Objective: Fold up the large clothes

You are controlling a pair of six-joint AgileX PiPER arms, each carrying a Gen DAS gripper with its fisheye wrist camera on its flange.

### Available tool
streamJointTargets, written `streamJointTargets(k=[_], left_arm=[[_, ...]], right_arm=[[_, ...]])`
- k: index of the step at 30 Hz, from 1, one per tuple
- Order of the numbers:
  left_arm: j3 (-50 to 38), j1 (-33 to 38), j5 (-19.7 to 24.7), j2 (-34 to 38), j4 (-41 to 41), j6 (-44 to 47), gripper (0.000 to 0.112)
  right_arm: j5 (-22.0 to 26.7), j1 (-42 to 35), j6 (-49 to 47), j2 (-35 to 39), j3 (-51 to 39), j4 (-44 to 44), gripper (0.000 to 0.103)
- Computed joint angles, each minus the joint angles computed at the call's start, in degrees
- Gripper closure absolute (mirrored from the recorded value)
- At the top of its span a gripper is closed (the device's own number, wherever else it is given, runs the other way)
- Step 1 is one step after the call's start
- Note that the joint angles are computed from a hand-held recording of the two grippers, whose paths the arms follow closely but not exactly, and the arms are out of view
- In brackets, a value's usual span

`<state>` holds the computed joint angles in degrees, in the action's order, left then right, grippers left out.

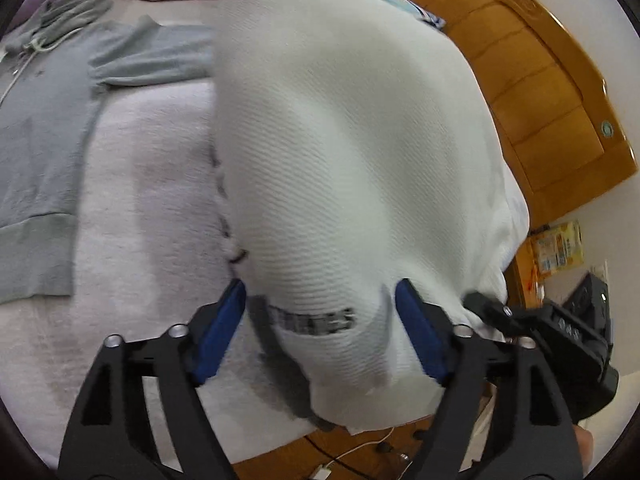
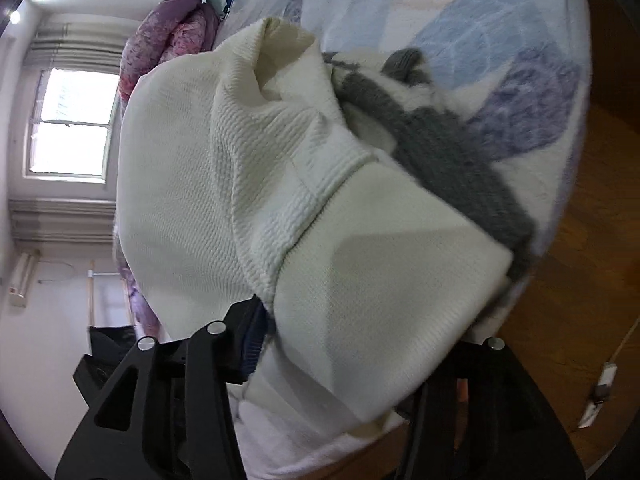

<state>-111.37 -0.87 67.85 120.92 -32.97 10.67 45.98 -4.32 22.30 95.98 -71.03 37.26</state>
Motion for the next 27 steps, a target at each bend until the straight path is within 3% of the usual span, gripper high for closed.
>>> streamJointTargets(k=[4,7,13,16,20,24,27], left_arm=[[-0.39,1.48,1.66,0.16,-0.06,-1.39,0.031],[2.91,2.80,1.40,-1.66,-0.63,-0.06,0.031],[8.93,2.71,-2.83,-6.08,-1.74,2.28,0.031],[8.27,2.55,-2.81,-5.51,-1.70,1.81,0.031],[6.07,1.33,-3.13,-3.09,-0.46,0.52,0.031],[7.24,1.06,-4.07,-3.10,-0.18,1.83,0.031],[7.04,0.76,-4.57,-3.11,0.44,1.87,0.031]], right_arm=[[8.85,3.30,10.16,-0.52,-7.93,-13.47,0.051],[15.16,6.45,15.95,-0.05,-13.97,-22.55,0.041],[23.86,13.62,23.34,-2.16,-19.08,-41.06,0.039],[20.23,16.09,18.33,-0.91,-21.23,-40.04,0.039],[15.98,17.88,8.81,7.59,-23.60,-35.48,0.038],[11.03,18.90,7.14,14.81,-23.36,-40.97,0.028],[10.62,19.61,6.73,16.74,-25.34,-43.48,0.025]])
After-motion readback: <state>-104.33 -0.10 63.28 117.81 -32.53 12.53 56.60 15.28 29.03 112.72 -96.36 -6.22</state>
